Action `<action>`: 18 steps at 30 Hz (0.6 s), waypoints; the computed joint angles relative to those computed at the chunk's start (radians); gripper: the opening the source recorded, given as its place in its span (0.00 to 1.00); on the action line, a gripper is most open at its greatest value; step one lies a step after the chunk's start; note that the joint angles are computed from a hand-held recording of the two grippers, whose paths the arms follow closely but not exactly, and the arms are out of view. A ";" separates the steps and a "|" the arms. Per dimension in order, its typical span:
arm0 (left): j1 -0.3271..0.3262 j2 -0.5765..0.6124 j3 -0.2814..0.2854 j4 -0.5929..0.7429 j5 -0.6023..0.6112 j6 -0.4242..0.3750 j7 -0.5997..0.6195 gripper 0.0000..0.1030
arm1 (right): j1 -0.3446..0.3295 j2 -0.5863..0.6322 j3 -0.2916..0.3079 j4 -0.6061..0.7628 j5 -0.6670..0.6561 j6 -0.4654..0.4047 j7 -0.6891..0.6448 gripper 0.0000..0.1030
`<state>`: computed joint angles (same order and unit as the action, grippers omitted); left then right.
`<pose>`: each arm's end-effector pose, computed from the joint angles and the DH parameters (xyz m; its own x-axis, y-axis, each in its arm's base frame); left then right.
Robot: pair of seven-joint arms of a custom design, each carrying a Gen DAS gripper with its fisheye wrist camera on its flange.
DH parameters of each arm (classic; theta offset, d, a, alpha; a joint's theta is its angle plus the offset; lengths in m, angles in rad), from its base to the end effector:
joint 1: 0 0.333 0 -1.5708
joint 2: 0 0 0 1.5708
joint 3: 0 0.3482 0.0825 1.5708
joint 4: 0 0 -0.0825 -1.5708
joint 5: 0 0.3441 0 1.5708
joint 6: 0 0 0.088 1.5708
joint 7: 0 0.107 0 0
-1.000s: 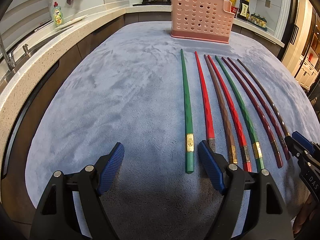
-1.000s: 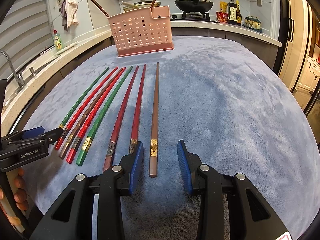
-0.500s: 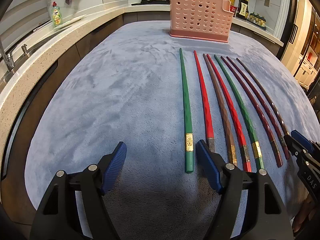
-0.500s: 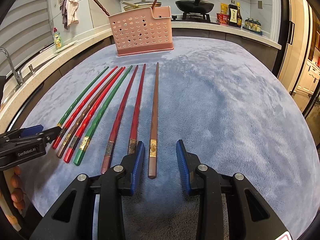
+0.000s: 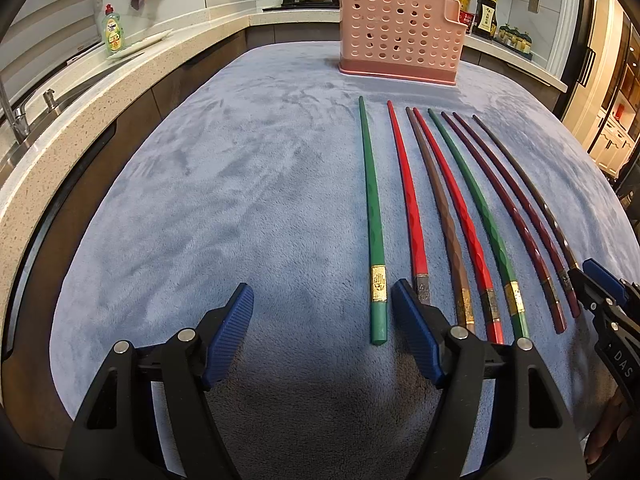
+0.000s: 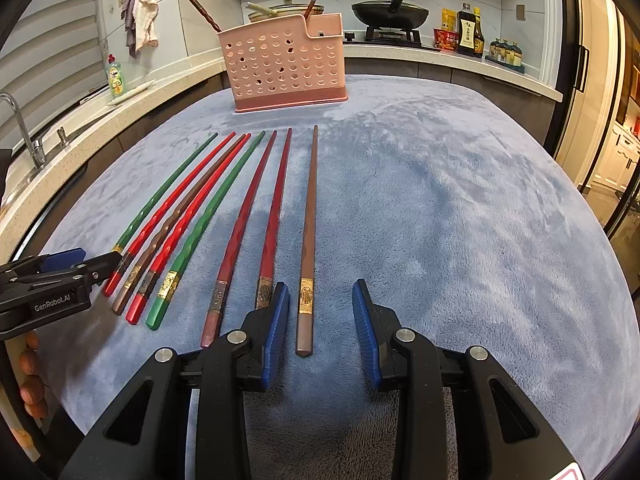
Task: Organize utensils
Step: 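Move both open tools back down to the remaining chopstick row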
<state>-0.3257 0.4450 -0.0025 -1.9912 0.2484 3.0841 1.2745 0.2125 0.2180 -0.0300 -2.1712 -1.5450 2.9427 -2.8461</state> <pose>0.6024 -0.2261 0.3695 -0.2772 -0.9606 0.0190 -0.7683 0.2098 -0.6047 0.5151 0.1619 0.3718 -0.1838 -0.9804 -0.0715 -0.6982 0.1814 -0.6926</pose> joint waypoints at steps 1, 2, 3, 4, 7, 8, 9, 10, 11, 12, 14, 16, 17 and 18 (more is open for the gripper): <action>-0.001 0.000 0.001 0.001 0.000 0.000 -0.001 0.66 | 0.000 0.000 0.000 0.000 0.003 -0.001 -0.003 0.30; -0.005 0.001 0.006 0.001 0.001 0.000 -0.003 0.66 | 0.001 0.000 0.000 0.000 0.003 -0.001 -0.003 0.30; -0.006 0.001 0.007 0.000 0.002 0.001 -0.004 0.66 | 0.001 0.000 0.000 0.000 0.002 -0.001 -0.004 0.30; -0.007 0.001 0.008 0.002 0.002 0.000 -0.005 0.66 | 0.001 0.000 0.000 0.000 0.003 -0.001 -0.003 0.30; -0.003 0.001 0.003 0.003 0.000 -0.002 -0.005 0.65 | 0.001 -0.001 0.000 -0.001 0.013 0.000 -0.017 0.30; -0.004 0.000 0.004 0.000 0.000 -0.001 -0.006 0.65 | 0.002 -0.001 0.000 -0.002 0.017 -0.003 -0.022 0.30; -0.004 -0.001 0.004 0.000 0.000 -0.001 -0.006 0.64 | 0.003 -0.002 -0.001 -0.002 0.019 -0.004 -0.025 0.30; -0.004 0.000 0.004 0.000 0.000 0.000 -0.006 0.64 | 0.004 -0.002 -0.002 -0.003 0.017 -0.005 -0.024 0.30; -0.007 -0.001 0.008 -0.002 0.002 0.002 -0.008 0.64 | 0.004 -0.002 -0.002 -0.003 0.017 -0.005 -0.024 0.30; -0.009 -0.001 0.010 -0.002 0.004 0.003 -0.008 0.64 | 0.005 -0.002 -0.002 -0.003 0.017 -0.005 -0.024 0.30; -0.011 0.000 0.013 -0.002 0.005 0.006 -0.010 0.64 | 0.005 -0.002 -0.003 -0.001 0.008 -0.005 -0.016 0.30; -0.012 0.000 0.014 -0.003 0.006 0.007 -0.010 0.64 | 0.005 -0.001 -0.002 -0.001 0.003 -0.006 -0.011 0.30; -0.011 0.000 0.014 -0.003 0.006 0.007 -0.009 0.64 | 0.005 -0.001 -0.002 -0.001 0.003 -0.006 -0.011 0.30; -0.011 0.000 0.014 -0.003 0.006 0.007 -0.009 0.64 | 0.004 -0.001 -0.001 -0.001 0.003 -0.007 -0.011 0.30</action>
